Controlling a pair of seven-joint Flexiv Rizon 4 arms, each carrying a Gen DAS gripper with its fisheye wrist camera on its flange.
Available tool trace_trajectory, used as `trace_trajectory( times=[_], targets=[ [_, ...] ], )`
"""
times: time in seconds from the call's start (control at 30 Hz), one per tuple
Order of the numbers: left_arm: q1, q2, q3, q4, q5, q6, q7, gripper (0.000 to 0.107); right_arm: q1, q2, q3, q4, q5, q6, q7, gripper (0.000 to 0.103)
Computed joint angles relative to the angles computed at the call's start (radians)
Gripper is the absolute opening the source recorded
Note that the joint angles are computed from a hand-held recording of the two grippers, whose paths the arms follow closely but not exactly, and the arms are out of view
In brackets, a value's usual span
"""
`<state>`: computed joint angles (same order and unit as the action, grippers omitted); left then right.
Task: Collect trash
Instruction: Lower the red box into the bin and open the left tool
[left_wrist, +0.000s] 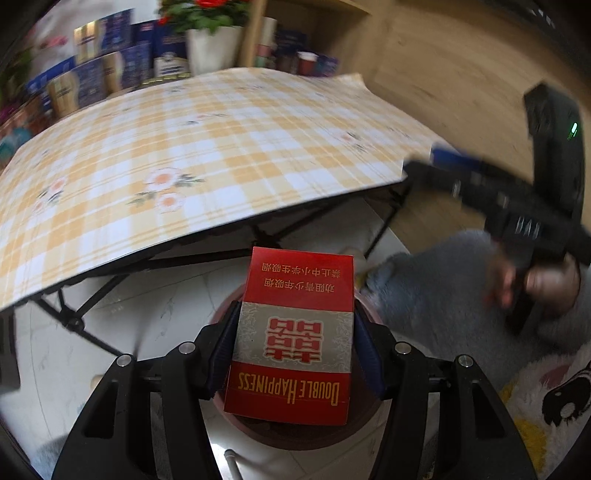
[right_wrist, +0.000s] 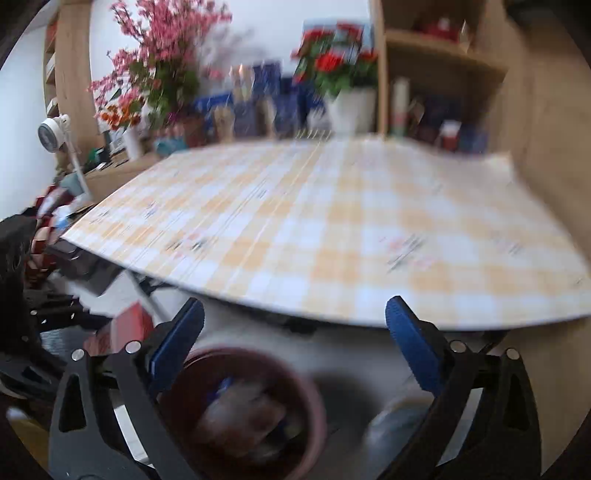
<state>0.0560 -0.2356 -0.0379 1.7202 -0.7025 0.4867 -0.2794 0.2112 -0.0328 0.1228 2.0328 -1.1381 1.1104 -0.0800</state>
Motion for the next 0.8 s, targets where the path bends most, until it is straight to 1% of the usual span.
trace_trajectory(
  times=[0.07,0.1,0.17,0.2,0.33,0.4,0.5,0.63,0.8],
  targets=[
    [-0.011,-0.011,-0.007,-0.004,0.028,-0.006,0.016,0.057,-0.007,0.022,-0.001,0.020,-0.048,-0.054,0.023,0.097],
    [-0.017,-0.019,-0.010,-0.006,0.041,-0.007,0.017,0.057,-0.012,0.028,0.001,0.031,-0.046,-0.064,0.038,0.097],
    [-0.029,-0.045,-0.015,-0.017,0.079,-0.017,0.000,0.057,-0.022,0.030,0.002,0.048,0.004,-0.046,0.043,0.097],
    [-0.035,-0.061,-0.017,-0.024,0.101,-0.022,-0.014,0.057,-0.019,0.022,0.006,0.042,0.056,-0.073,0.022,0.097],
    [-0.061,-0.107,-0.017,-0.037,0.199,-0.004,-0.059,0.057,-0.016,0.009,0.006,0.048,0.078,-0.079,0.040,0.097],
    [-0.070,-0.124,-0.014,-0.046,0.250,-0.010,-0.091,0.057,-0.011,0.009,0.010,0.056,0.093,-0.084,0.036,0.097],
    [-0.081,-0.124,-0.014,-0.041,0.316,-0.005,-0.091,0.057,-0.003,-0.002,0.009,0.048,0.110,-0.086,0.023,0.097],
    [-0.085,-0.125,-0.016,-0.038,0.353,0.002,-0.087,0.057,0.006,-0.018,0.004,0.036,0.139,-0.087,0.000,0.097],
    [-0.080,-0.133,-0.016,-0.052,0.359,-0.011,-0.109,0.057,0.015,-0.027,0.001,0.028,0.166,-0.091,-0.021,0.097]
  ],
)
